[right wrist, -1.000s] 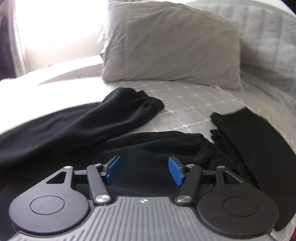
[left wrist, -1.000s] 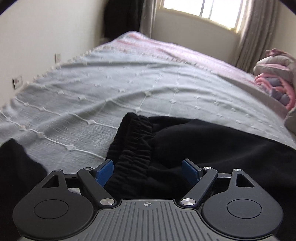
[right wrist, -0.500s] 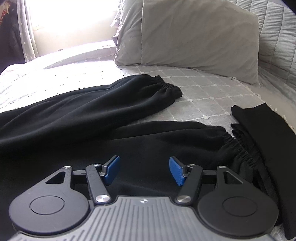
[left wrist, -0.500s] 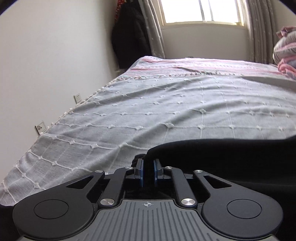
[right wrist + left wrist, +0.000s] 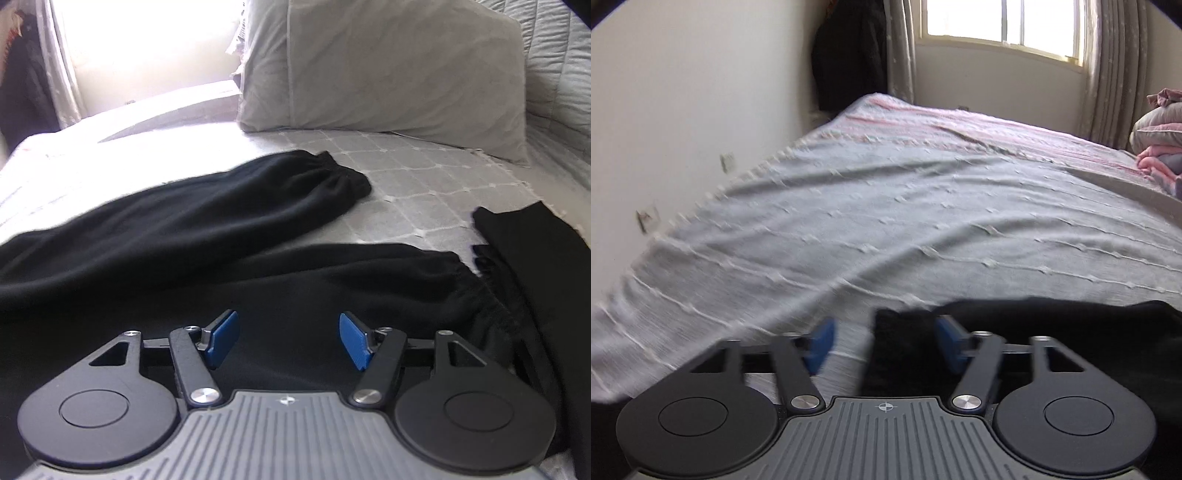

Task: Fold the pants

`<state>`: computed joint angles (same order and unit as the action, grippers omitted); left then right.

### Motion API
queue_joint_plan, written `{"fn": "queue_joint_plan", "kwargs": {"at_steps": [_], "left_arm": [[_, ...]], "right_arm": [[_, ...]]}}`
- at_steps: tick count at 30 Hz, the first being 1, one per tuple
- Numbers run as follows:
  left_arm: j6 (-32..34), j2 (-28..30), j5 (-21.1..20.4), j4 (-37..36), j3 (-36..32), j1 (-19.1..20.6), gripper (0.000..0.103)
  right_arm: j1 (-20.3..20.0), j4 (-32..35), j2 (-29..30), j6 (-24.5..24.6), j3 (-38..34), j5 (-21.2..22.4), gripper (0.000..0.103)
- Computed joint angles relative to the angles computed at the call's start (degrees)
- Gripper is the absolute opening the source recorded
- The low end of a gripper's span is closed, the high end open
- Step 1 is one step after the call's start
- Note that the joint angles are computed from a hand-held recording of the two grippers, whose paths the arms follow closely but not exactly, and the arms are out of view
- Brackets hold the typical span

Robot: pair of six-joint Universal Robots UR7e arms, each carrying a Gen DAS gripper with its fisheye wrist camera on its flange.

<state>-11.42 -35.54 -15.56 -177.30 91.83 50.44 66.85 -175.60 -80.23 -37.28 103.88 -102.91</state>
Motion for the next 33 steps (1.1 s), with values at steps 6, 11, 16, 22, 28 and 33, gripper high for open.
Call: {"fn": "queue_joint_plan", "kwargs": {"at_steps": [6,11,16,22,28,33], "left_arm": [[11.04,-0.96,-5.07,-0.69,-1.17,0.39,0.078],[16.80,3.84,-9.06,3.01,-6.83,2.08,0.085],[34.27,10.77,-10.13,0.62,-14.25,2.71,0.085],[36.09,13.34,-12.72,2.84,-18.02,3.82,0.080],[40.23,13.66,-15.48,1.21,-17.91,4.28,0.045],[40.90,14.73,-15.96,1.31,-19.09,4.32,0.024]], "right_arm": [[1.34,0.84,3.40,-3.32,-4.43,0.47,0.091],[1.89,5.20,7.32,-4.77,-12.35,0.78,0.095],[2.75,8.55,13.72,-4.53,-22.79,-2.16,0.095],[3.31,18.61,25.18,-4.38,-42.56,-4.57,0.095],[2.98,34.86,37.97,3.72,-67.98,-8.93,0.095],[2.79,38.32,43.70,0.93,-77.60,-9.52,0.094]]}}
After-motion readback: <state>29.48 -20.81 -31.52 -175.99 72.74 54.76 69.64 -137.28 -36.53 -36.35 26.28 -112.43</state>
